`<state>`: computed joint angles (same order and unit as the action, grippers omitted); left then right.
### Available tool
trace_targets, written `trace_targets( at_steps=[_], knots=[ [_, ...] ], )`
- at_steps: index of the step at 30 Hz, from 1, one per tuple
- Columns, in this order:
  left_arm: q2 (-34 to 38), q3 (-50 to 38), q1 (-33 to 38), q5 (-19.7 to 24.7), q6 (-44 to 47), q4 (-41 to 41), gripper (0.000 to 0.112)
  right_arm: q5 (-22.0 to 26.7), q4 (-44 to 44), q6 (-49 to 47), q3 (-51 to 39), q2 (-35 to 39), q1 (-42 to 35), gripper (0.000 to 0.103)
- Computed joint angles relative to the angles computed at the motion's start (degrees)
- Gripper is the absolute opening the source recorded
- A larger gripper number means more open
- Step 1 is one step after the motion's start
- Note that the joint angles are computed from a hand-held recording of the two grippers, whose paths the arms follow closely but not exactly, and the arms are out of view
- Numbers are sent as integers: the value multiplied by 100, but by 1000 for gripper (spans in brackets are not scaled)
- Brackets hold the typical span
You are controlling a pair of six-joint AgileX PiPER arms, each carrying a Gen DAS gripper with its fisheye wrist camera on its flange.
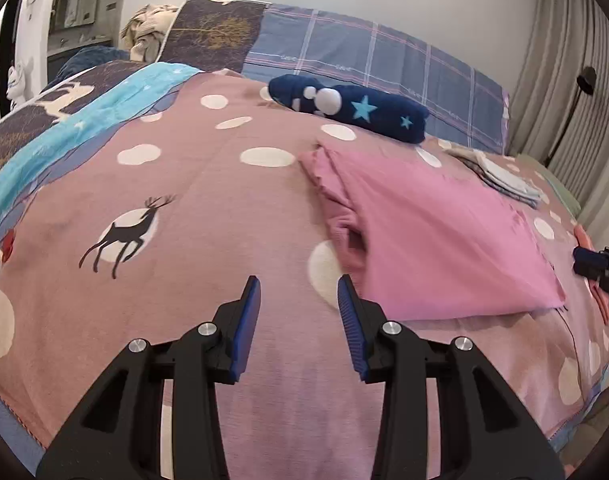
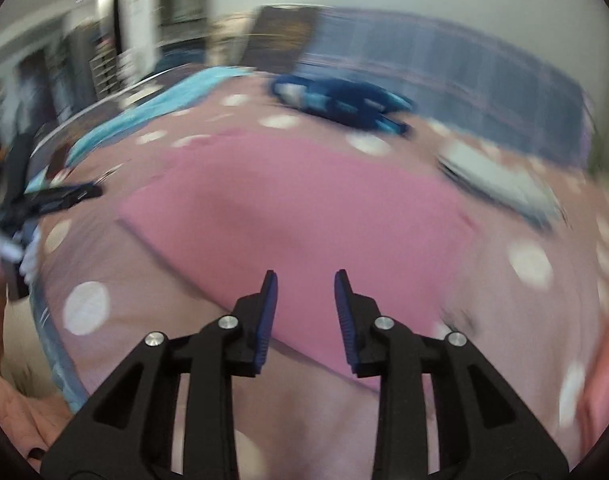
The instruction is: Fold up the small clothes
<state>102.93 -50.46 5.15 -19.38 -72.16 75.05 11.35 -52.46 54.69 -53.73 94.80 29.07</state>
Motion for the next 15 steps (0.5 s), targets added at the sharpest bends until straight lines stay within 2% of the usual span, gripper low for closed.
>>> trace_targets(
  at_steps=[6, 8, 10, 13, 15],
  knots=[
    [386, -266, 553, -510, -76, 62, 41, 844, 365, -1531, -2011, 1735, 1522, 34],
    [590, -412, 712, -761, -47, -8, 47, 1274, 189, -1686, -2761, 2340, 1858, 34],
    [790, -504, 859, -994, -110, 71, 47, 1600, 33, -1835, -3376, 2824, 2037, 37],
    [1272, -823, 1122, -1497, -813, 663, 47, 2330, -842, -1663, -4300, 3631, 2392, 42],
    [1541, -1050, 1360, -2031, -1172, 963, 47, 2833, -1511, -1542, -4797, 4154, 2565, 46]
  ],
)
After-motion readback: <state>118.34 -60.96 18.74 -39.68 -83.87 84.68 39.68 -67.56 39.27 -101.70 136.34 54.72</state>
